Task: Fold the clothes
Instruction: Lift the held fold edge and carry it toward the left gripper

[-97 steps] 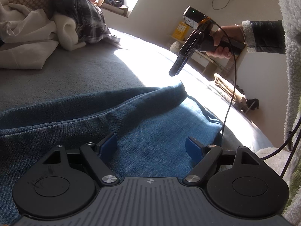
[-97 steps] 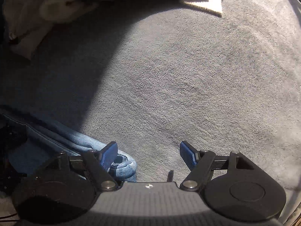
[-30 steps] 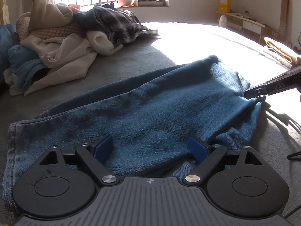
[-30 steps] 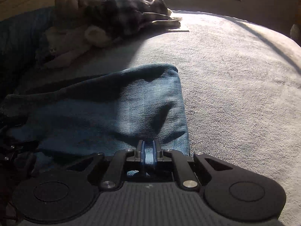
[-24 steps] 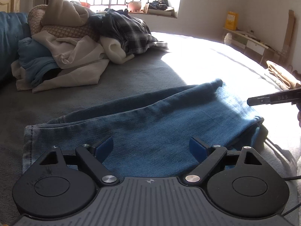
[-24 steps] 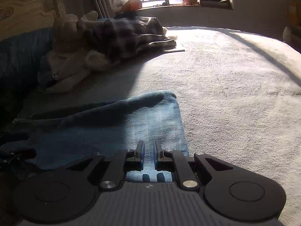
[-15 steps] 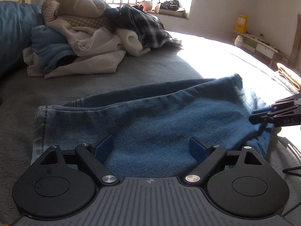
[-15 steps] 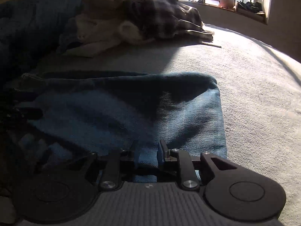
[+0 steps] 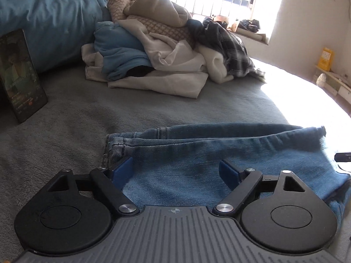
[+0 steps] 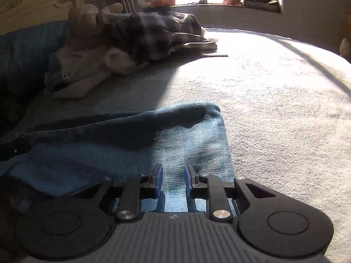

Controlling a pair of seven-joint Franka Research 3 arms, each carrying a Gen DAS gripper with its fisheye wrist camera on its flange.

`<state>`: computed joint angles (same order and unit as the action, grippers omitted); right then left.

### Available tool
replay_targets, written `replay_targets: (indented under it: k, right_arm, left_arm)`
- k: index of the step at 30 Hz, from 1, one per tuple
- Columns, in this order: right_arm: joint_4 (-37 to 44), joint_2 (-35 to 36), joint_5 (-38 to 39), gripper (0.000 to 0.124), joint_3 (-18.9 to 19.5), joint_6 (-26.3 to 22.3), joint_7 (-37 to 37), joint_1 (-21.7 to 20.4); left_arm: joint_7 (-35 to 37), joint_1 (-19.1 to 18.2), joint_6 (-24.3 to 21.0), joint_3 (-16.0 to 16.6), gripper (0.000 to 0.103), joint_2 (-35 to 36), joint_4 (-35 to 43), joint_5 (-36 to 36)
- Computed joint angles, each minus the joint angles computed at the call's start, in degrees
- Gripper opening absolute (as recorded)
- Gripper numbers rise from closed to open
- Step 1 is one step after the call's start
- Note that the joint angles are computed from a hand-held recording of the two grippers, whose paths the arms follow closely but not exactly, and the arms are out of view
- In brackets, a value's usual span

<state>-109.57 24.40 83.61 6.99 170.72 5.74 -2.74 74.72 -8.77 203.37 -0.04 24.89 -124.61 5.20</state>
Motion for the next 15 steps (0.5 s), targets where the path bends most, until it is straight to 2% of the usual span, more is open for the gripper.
replay_targets:
  k: [3, 5, 6, 8, 9, 11, 15]
  right_arm:
    - [4.2, 2.1, -0.9, 0.023, 0.4, 1.8, 0.3, 0.8]
    - [7.4, 4.7, -4.7, 0.023, 0.1, 3.8, 4.0, 1.9]
    - [9.0, 6.4, -8.5, 0.023, -0.9, 4.9, 8.0, 3.1]
    - [12.0, 10.7, -18.6, 0.023, -6.6, 6.2, 20.1, 7.9]
    - [13.3, 12.1, -19.8, 0.022, -7.4, 5.4, 23.0, 8.0]
    - [15.7, 14.3, -19.3, 0.021, -5.3, 3.6, 25.3, 5.0]
    - [15.0, 13.1, -19.8, 0.021, -2.5, 1.0, 31.0, 1.1]
  left_arm:
    - [-1.2, 1.1, 0.4, -0.8, 0.086, -0.5, -0.2, 0.3]
    - [-2.0, 2.4, -0.1, -1.7, 0.086, -0.3, 0.0, 1.8]
    - [-2.3, 2.7, -0.2, -1.9, 0.085, -0.1, 0.1, 2.2]
    - [-0.8, 0.9, 0.8, -0.3, 0.086, 0.4, -0.2, 1.5]
    - [0.1, 0.2, 1.4, 0.3, 0.086, 0.6, -0.3, 1.2]
    - [1.7, -0.7, 2.4, 1.0, 0.086, 1.0, -0.6, 0.5]
    - [4.7, -1.1, 3.3, 1.2, 0.086, 1.3, -0.9, 0.0]
